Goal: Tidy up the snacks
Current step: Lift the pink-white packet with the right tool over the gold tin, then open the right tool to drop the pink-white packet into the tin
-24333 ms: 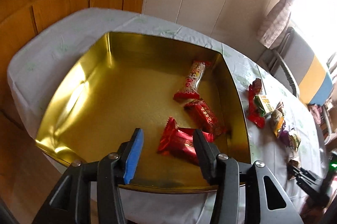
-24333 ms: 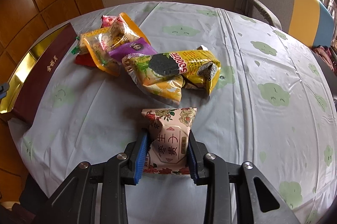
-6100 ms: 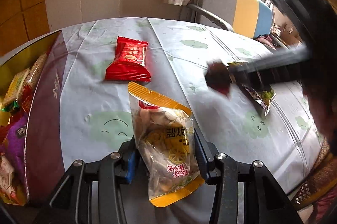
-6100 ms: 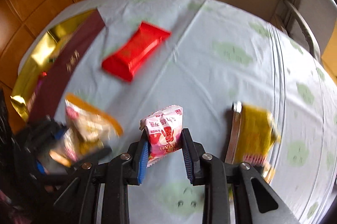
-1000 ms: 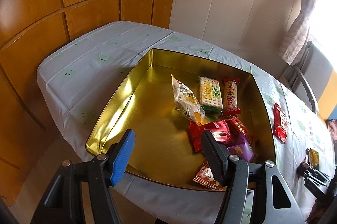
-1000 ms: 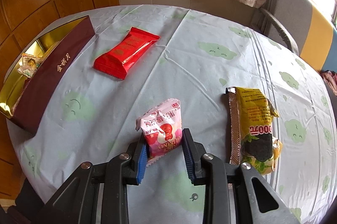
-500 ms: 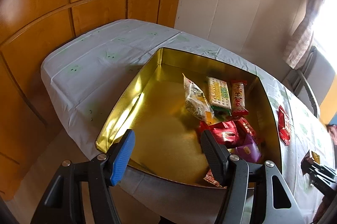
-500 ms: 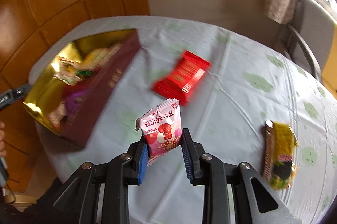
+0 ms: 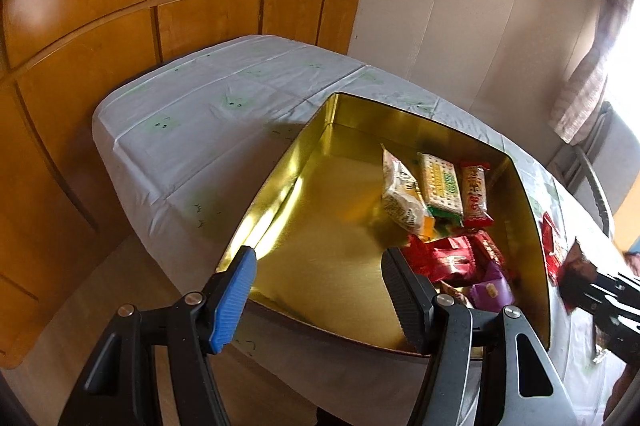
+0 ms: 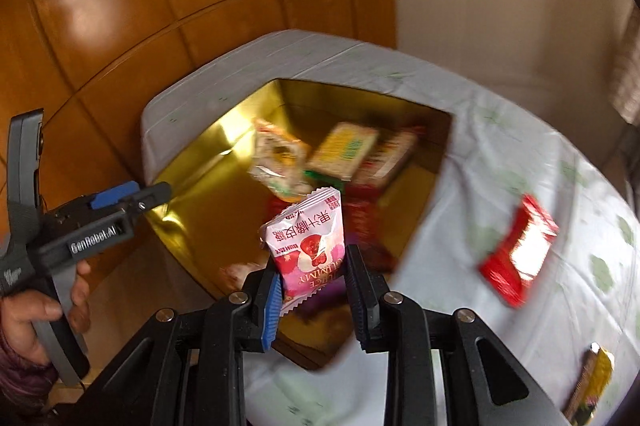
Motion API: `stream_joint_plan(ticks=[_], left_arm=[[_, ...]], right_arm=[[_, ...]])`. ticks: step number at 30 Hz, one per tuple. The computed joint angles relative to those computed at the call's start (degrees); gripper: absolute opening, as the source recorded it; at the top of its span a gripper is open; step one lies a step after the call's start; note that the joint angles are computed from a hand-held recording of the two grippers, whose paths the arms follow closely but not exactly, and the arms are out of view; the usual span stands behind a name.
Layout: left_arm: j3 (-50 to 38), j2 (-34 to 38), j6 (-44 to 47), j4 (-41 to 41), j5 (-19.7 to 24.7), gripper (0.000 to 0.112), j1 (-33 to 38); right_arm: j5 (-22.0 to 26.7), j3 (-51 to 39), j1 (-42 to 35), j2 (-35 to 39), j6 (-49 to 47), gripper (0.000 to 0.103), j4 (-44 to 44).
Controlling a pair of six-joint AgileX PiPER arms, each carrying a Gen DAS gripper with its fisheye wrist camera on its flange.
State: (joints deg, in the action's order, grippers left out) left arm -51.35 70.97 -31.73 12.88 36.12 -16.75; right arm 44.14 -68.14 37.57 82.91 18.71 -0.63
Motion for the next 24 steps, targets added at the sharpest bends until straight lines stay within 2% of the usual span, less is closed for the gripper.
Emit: stream_joint_plan(ticks=[5,11,16,24], left_arm=[[0.77,-0.24,1.0,-0.86,-0.37,0.066,1.3],[1.62,-0.56,2.03,-1.78,-0.7,0.066,2.31],[1.82,-0.26,2.38,-2.14,-0.92,0.066,2.55],[1.82,-0.98,0.08,0.58,-0.45,0.066,0.24]], right_arm=[[0.26,-7.18,0.64,9.82,-4.65,0.03,5.98],[0.76,-9.77,1.57,15.92,-5.69,0.033,10.11],[-0.49,-7.15,2.09,14.68,-3.78,0.033,8.74],[-2.59,-2.16,2.06,7.86,2.43,0.034,4.15]])
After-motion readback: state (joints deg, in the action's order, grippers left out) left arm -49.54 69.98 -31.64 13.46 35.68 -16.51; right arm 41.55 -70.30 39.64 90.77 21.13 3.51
